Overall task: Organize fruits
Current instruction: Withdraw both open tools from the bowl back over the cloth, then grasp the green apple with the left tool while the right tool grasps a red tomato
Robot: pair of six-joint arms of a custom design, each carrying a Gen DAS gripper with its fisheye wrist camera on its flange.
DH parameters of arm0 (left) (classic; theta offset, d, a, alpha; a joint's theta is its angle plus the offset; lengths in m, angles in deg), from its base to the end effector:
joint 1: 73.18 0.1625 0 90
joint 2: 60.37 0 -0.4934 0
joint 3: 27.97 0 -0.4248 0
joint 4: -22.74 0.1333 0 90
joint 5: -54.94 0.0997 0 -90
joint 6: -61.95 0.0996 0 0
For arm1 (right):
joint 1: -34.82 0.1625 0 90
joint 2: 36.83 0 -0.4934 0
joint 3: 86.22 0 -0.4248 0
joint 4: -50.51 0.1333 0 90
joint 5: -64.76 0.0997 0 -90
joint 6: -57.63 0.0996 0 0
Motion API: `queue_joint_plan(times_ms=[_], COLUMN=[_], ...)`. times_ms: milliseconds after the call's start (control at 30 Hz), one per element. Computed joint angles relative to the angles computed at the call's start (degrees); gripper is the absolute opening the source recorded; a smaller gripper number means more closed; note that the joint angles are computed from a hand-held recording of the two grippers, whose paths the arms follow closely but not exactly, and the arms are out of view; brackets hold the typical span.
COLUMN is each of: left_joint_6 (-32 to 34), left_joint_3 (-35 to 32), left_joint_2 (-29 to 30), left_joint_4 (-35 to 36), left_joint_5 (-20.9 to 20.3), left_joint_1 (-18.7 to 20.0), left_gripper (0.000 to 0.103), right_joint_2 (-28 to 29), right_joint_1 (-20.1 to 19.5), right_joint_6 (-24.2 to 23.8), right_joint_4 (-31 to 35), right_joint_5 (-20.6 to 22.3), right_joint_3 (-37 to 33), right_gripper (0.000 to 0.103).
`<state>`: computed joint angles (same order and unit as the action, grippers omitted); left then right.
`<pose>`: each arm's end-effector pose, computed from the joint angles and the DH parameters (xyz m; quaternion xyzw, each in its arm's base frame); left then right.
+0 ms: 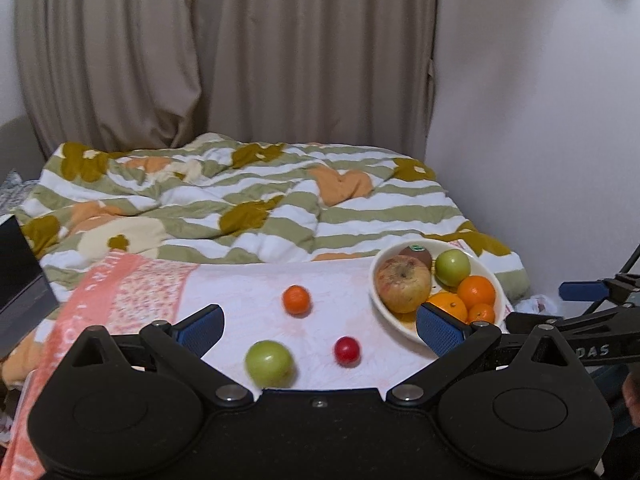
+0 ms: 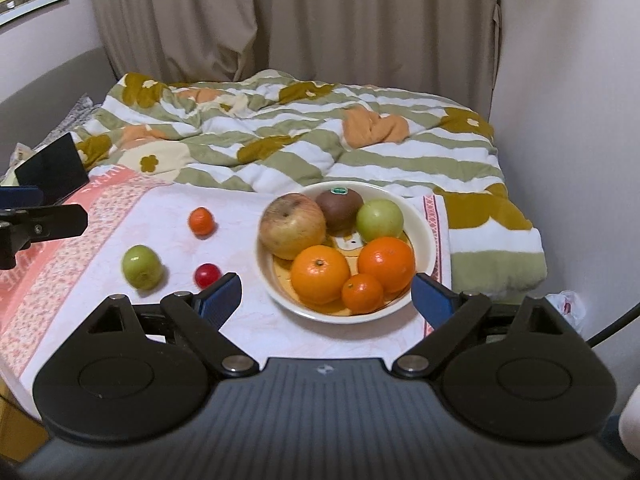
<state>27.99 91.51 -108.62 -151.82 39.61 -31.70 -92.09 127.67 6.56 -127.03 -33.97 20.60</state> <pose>-0.2739 -0.5483 0.1258 0.0303 0.7923 -0.4665 0.3921 0.1520 -0.6771 0.2141 0.4090 -0.8559 0.2515 0.1919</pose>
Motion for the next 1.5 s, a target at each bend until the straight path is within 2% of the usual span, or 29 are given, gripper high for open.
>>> queue_joint_plan(times_ms=[233,300,400,567,700,867,1000,1267,1400,1500], left_joint_6=[-18.0,-21.0,-21.0,-6.3,5.8,19.6,29.4,41.2,43.7,43.8], left_joint_3=[5.0,6.3,8.3,11.8,13.7,14.6,14.2,10.3,7.6,5.2], left_joint_2=[-6.5,-8.1,-9.8,-10.8,-11.8,-12.8,-13.0,-11.5,-9.7,-8.3], left_joint_4=[18.6,22.0,22.1,7.1,-3.4,-13.7,-19.0,-20.7,-19.2,-16.6], left_joint_5=[3.4,4.0,4.5,2.1,-1.2,-7.7,-13.0,-24.0,-28.3,-30.8], left_joint_1=[-2.5,-3.0,-3.2,-2.3,-0.8,2.8,6.4,13.6,16.1,17.8], left_gripper=[0.103,0.103,0.103,0.103,0.103,0.103,0.103,0.101,0.095,0.09], right_joint_2=[-2.5,-2.9,-3.0,-2.0,-0.3,3.5,7.0,14.0,15.9,16.8], right_joint_1=[1.4,1.8,2.6,4.4,5.7,7.5,8.5,9.0,8.8,8.6], right_joint_6=[1.5,2.4,3.5,5.4,10.5,15.5,18.1,21.2,21.8,22.3], right_joint_4=[-0.9,-1.7,-3.4,-8.1,-11.4,-17.4,-22.7,-30.7,-31.4,-30.8], right_joint_5=[-0.6,-0.8,-1.8,-4.2,-6.9,-11.7,-15.1,-19.7,-20.9,-21.6], right_joint_3=[3.6,4.6,6.1,9.2,11.2,13.0,13.6,13.0,12.3,11.7], right_gripper=[0.103,0.103,0.103,0.103,0.103,0.103,0.103,0.103,0.103,0.097])
